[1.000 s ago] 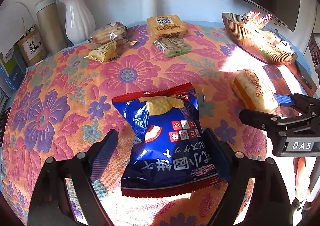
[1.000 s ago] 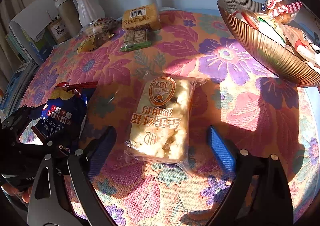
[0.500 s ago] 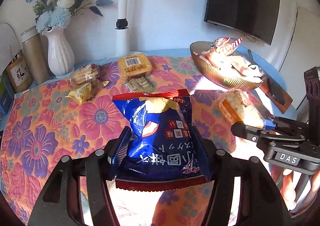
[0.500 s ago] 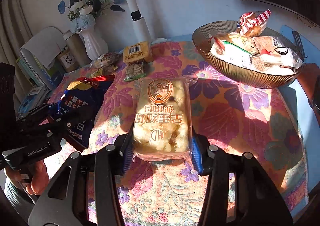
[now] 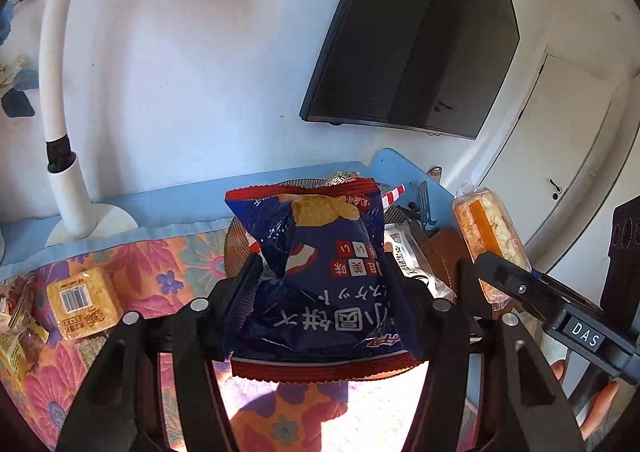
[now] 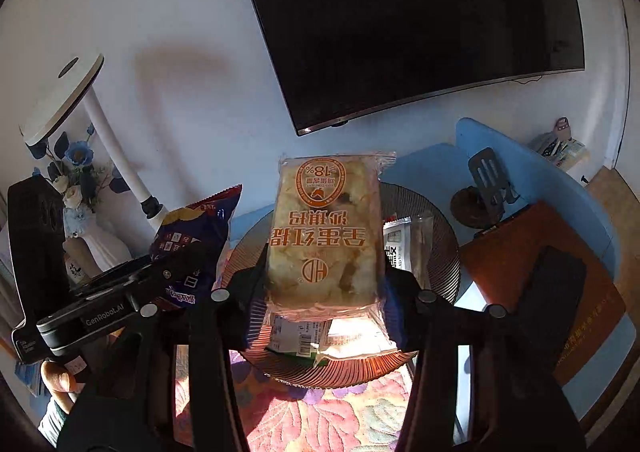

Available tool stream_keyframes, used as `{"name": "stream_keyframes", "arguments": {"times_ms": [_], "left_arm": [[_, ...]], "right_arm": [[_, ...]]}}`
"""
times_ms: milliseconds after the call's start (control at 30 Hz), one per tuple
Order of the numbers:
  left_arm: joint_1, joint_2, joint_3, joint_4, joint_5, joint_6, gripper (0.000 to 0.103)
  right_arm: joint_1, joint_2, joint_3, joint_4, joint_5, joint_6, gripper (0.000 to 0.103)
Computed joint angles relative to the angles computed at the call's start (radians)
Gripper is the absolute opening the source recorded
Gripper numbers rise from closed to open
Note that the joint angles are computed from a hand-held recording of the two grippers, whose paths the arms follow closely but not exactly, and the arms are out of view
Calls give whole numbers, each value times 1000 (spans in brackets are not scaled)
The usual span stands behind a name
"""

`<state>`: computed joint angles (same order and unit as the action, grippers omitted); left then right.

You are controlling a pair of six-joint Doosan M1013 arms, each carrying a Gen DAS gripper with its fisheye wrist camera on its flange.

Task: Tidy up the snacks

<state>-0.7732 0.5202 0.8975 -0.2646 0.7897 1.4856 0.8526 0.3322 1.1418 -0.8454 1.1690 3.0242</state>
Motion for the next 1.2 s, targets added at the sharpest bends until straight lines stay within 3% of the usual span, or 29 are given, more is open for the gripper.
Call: {"name": "stream_keyframes", "arguments": {"times_ms": [33,67,100,167,233,300,367,433,500,567,633,767,867,900,1000,1200], "left_arm": [[-4,22,-32,0,9,8,59],[-8,43,-62,6,18,18,64],[-12,66,-93,15,36,29,79],[-20,100,-139,125,87,-54,85],[-4,94,-115,90,115,-58,83],[9,37,-11,83,72,-64,83],[10,-37,108,161,5,-90,84],[20,-119,231,188,-53,-89,86],[28,-197,350,245,-87,-129,92],[24,-266,460,423,-94,-253,92],[22,-312,542,606,-50,-415,92],[47,-354,631,771,46,-607,92],[64,-370,670,727,21,-530,94],[70,-363,661,691,44,-511,94],[65,-368,668,730,29,-570,94],[94,-377,677,630,-8,-552,94]], "right_arm": [[-9,11,-13,-5,18,-10,57],[-17,25,-30,-2,55,-15,78],[-22,30,-33,-3,83,3,92],[-30,11,4,21,52,26,87],[-19,-10,46,15,32,72,85],[-1,-21,72,10,19,101,85],[28,-30,95,-15,-27,135,86],[64,-17,85,-44,-45,140,93],[108,16,55,-82,-38,161,98],[141,58,23,-70,-54,167,100],[147,118,-44,21,-64,69,100],[142,260,-242,114,63,-133,100],[138,383,-434,132,263,-333,100],[134,408,-475,153,315,-376,100],[117,399,-459,266,274,-427,100],[95,401,-457,348,277,-410,100]]}}
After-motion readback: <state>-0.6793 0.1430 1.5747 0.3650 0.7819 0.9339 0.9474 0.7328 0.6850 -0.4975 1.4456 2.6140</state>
